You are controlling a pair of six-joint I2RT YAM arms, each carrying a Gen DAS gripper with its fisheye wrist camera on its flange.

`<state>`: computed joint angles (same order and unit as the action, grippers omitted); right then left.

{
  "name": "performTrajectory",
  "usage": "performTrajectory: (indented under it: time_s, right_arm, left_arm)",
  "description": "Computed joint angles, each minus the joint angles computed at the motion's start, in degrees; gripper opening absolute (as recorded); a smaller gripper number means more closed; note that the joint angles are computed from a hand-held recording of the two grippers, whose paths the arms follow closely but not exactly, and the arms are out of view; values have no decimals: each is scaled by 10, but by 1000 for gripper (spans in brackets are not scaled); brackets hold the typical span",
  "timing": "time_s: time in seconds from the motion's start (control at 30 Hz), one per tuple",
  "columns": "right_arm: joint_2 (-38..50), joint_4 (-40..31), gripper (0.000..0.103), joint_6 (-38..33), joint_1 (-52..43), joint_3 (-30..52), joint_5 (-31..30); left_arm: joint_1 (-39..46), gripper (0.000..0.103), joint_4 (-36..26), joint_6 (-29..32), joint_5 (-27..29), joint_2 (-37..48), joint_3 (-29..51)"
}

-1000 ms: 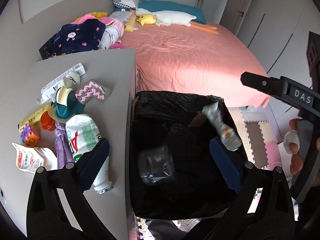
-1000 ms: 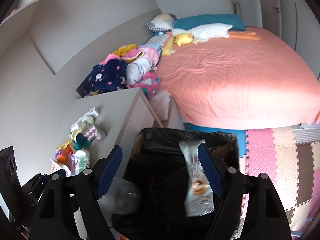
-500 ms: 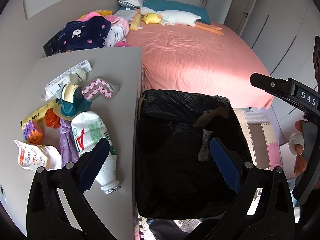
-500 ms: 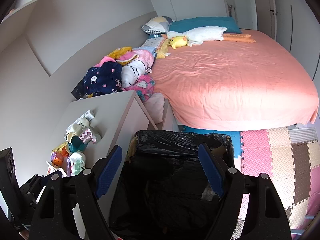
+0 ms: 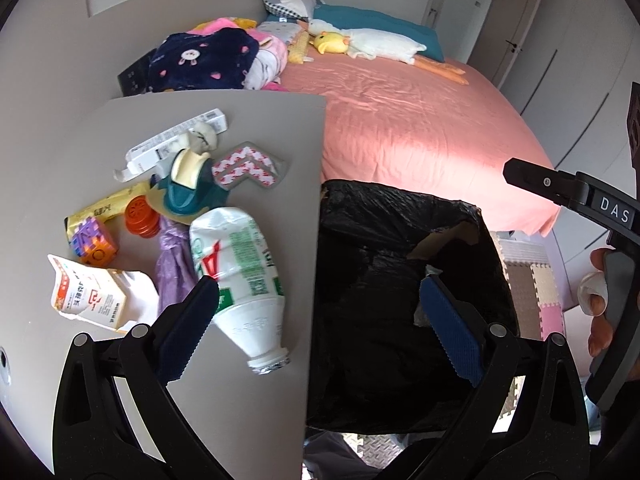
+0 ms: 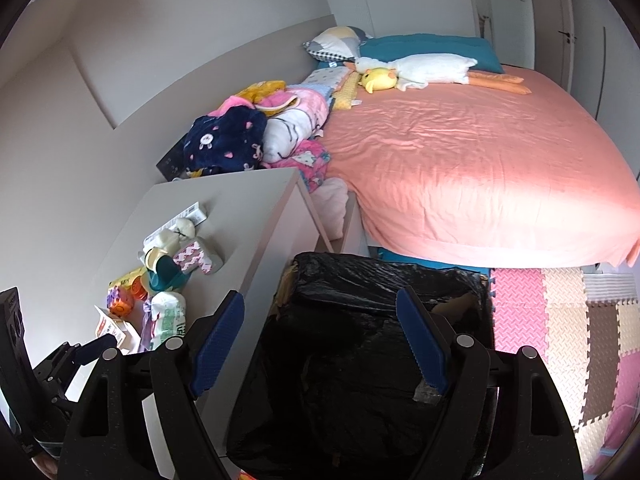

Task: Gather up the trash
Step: 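Move both tools back over the desk toward the medicine box and milk bottle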

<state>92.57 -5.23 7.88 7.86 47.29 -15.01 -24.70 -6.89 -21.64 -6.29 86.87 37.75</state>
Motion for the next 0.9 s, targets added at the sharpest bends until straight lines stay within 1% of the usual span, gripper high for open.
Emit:
performTrajectory:
  time_s: [0.3,0.43,0.6,0.77,0.9]
  right_arm:
    - [19,5,79,13,61,13,15]
    - [29,8,82,19,94,20,24]
    - [49,8,82,24,133,33,26]
    - [71,5,82,28,172,52,31]
    - [89,4,82,31,196,66,33]
  left_arm:
    - [64,97,7,7,7,-51,-57]
    - [95,97,8,10,11,-75,-84]
    - [143,97,3,16,22,-108,-115]
    - [195,97,4,27,37,-127,-139]
    - [222,97,6,36,35,-133,-150]
